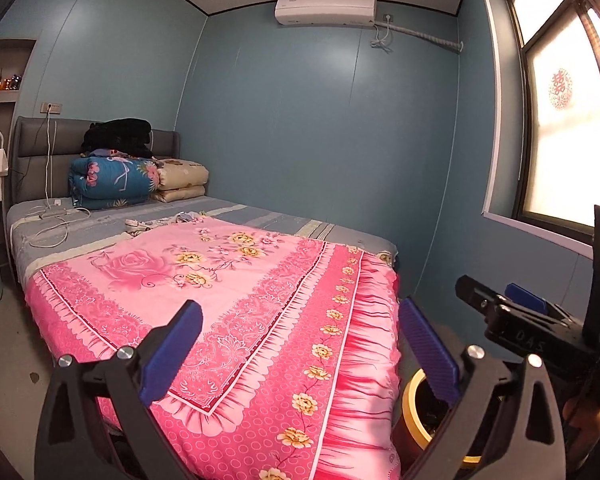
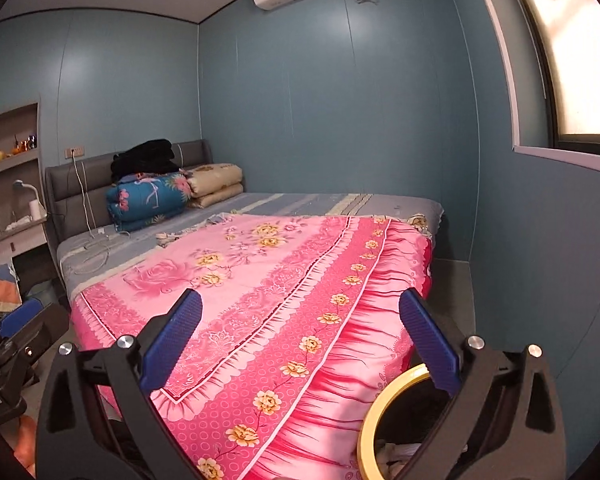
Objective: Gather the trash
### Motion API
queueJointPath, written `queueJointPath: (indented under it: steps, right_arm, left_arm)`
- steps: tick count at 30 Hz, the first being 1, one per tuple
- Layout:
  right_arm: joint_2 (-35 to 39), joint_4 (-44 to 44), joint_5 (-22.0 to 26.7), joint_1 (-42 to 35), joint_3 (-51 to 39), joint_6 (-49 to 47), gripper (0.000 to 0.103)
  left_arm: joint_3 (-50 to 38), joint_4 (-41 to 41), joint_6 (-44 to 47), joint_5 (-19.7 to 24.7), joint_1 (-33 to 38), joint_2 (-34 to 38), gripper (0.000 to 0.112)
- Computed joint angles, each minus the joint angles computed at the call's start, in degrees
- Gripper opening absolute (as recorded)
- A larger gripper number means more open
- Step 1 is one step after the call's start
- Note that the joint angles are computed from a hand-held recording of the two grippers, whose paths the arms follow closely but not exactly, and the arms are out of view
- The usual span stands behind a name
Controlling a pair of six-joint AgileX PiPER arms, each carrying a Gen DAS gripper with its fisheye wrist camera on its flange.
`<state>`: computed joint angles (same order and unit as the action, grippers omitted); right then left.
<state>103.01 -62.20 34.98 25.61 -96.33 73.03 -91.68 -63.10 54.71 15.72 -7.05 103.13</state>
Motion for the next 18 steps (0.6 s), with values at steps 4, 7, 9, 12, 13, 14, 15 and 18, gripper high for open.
queueJointPath:
  steps: [4,7,9,12,13,14,15,18]
  right_arm:
    - [-0.83,-6.84,2.76,2.77,2.69,6.18,0.095]
    - [-1.31,-9.66,3.97,4.18,3.99,8.94,0.095]
    - [-1.34,-10.45,4.32,4.46,4.16,9.52,0.095]
    - [-1.62,-10.44,4.42,4.53,4.37,9.61,0.095]
    - [-1.62,-10.02,4.45,4.46,4.18,9.18,0.095]
    - [-1.48,-9.79,4.42,4.35,4.00,8.97,0.095]
    - [-1.55,-9.47,4.53,4.35,3.92,8.66,0.095]
    - [-1.87,-9.11,4.62,4.19,4.04,8.49,0.095]
  left_arm:
    - [4.34,-8.11,7.96,-2.12,-0.04,-2.39,0.095]
    - [6.57,-13.64,13.68,-3.85,-0.18,-3.67,0.095]
    - [7.58,-15.77,16.00,-4.94,-0.38,-4.37,0.095]
    - [8.02,-15.69,15.80,-5.79,-0.62,-4.83,0.095]
    - [8.16,-15.64,15.60,-6.05,-0.64,-4.96,0.095]
    - [8.08,-14.94,14.76,-6.17,-0.63,-4.94,0.095]
    - [7.78,-13.75,13.37,-6.12,-0.63,-4.79,0.095]
    - [7.21,-10.39,9.44,-5.78,-0.35,-4.50,0.095]
